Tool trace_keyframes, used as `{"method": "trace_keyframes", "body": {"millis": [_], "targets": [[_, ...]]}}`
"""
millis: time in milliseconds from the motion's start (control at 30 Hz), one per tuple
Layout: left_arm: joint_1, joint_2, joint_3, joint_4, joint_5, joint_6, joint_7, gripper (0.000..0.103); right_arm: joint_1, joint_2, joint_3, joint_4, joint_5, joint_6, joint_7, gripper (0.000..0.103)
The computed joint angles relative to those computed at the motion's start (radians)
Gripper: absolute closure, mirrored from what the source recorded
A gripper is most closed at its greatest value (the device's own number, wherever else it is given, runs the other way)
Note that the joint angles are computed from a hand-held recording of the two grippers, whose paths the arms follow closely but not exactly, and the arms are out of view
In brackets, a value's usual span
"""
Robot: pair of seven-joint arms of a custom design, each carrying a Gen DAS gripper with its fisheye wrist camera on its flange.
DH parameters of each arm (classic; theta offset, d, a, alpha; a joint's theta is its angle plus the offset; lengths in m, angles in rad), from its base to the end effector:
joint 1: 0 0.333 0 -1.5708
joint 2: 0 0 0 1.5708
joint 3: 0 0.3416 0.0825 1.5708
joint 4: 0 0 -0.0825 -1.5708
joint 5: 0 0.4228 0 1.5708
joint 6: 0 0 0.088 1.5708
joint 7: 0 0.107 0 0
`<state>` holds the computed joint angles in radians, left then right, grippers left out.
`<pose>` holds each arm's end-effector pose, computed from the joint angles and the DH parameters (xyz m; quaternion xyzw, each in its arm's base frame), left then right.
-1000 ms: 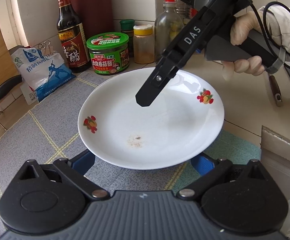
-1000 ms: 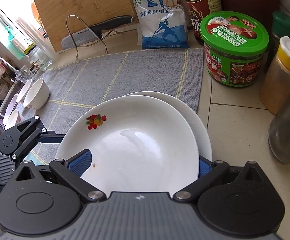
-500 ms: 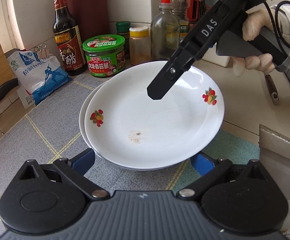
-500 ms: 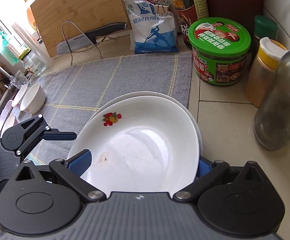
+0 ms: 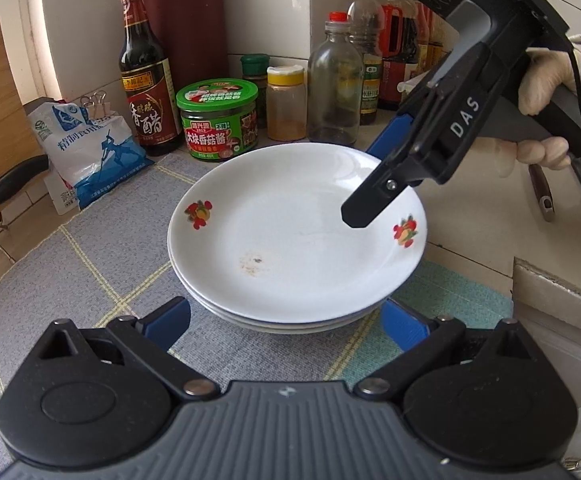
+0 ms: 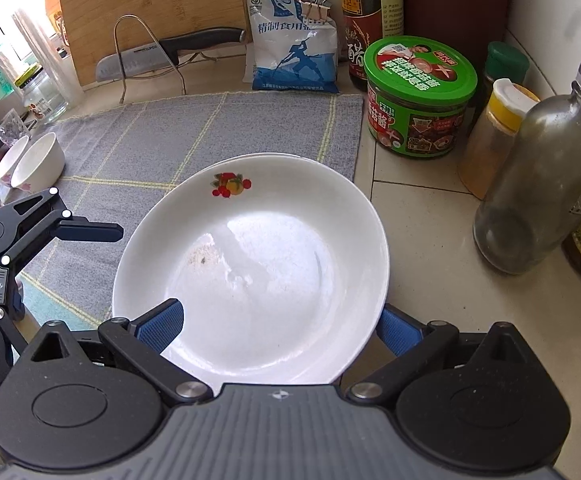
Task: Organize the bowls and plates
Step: 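Open the right tool and withdraw from the plate stack, then grasp the rim of a white pink-flowered bowl with the left tool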
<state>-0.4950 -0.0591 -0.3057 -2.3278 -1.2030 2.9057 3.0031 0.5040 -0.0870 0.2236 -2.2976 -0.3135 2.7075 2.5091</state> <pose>0.4219 -0.3553 0.4065 -0.1979 0.8990 -0.3771 0.1018 0.4164 0.3873 0.4393 -0.6974 0.6664 -0.0961 0.2455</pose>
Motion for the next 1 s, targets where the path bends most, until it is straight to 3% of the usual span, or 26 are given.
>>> {"method": "trace_keyframes", "body": {"millis": [133,367,533,633,867,1000], "targets": [[-0.002,-0.03,0.007,-0.019,-0.049,0.015,0.01,0.002,-0.003,0.002,0.028,0.03,-0.137,-0.075,0.107,0.0],[-0.018,-0.113,0.035,-0.079,-0.1,0.088,-0.055,0.002,0.075,0.076,0.068,0.172,-0.525,-0.345,0.329,0.0],[-0.045,-0.183,0.078,-0.134,-0.157,0.168,-0.078,0.002,0.146,0.131,0.052,0.231,-0.663,-0.346,0.41,0.0],[-0.011,-0.226,0.079,-0.189,-0.037,0.196,-0.225,0.001,0.184,0.182,0.04,0.282,-0.711,-0.32,0.431,0.0],[0.052,-0.346,0.171,-0.302,0.162,0.124,-0.374,0.001,0.304,0.358,-0.007,0.479,-0.776,-0.323,0.462,0.0],[0.065,-0.405,0.259,-0.345,0.26,0.068,-0.389,0.001,0.379,0.47,-0.045,0.619,-0.773,-0.326,0.475,0.0]]}}
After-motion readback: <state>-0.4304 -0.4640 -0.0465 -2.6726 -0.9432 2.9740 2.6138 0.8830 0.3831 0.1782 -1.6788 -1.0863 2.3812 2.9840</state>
